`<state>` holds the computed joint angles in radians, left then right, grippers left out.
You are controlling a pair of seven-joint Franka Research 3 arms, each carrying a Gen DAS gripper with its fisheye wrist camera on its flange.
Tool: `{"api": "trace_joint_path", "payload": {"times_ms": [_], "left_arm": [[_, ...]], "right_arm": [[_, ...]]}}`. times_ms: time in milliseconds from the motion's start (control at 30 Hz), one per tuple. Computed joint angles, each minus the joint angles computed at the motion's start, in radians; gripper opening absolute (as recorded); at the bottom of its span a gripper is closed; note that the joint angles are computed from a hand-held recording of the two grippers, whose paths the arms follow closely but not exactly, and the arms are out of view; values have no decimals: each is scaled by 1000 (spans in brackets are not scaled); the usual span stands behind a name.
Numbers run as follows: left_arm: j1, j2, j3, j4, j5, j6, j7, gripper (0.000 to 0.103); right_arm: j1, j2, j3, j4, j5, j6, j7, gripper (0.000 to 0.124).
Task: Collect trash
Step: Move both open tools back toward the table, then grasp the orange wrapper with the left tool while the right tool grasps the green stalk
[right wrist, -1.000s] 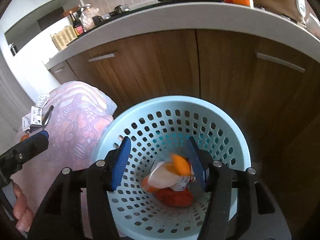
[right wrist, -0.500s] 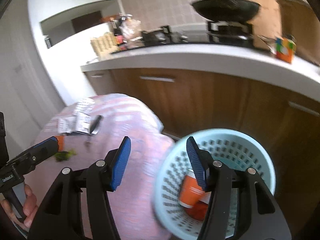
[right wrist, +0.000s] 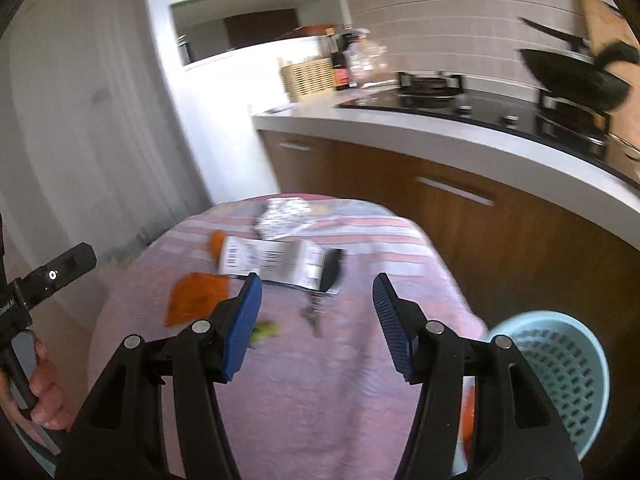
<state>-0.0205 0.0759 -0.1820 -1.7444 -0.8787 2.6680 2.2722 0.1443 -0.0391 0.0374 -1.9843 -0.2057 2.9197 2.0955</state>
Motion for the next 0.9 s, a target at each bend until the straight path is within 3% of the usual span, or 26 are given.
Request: {"api": "trace_joint_path", "payload": {"times_ms": [167, 233, 400, 667, 733, 833, 900], "left_arm": [[31, 31, 34, 9, 149, -8, -134, 72], [46, 65, 32, 34, 187, -32, -171, 80], [80, 208, -7, 159, 279, -110, -264, 80], [21, 448, -16, 423, 586, -210, -501, 80], [13, 452, -22, 413, 646, -176, -517, 85], [-21, 446, -3, 395, 776, -155, -561, 84], [-26, 437, 0, 379, 827, -136, -586, 74]], "right_arm": [[59, 124, 7, 131, 73, -32, -106, 54], [87, 158, -3, 159, 75, -44, -123, 54], [125, 210, -27, 175, 100, -37, -182, 54], [129, 262, -44, 208, 182, -90, -285, 54], [119, 270, -39, 213, 217, -92, -313, 54], [119, 287, -40, 231, 234, -114, -347, 54], [122, 302, -42, 253, 234, -137, -368, 54]]}}
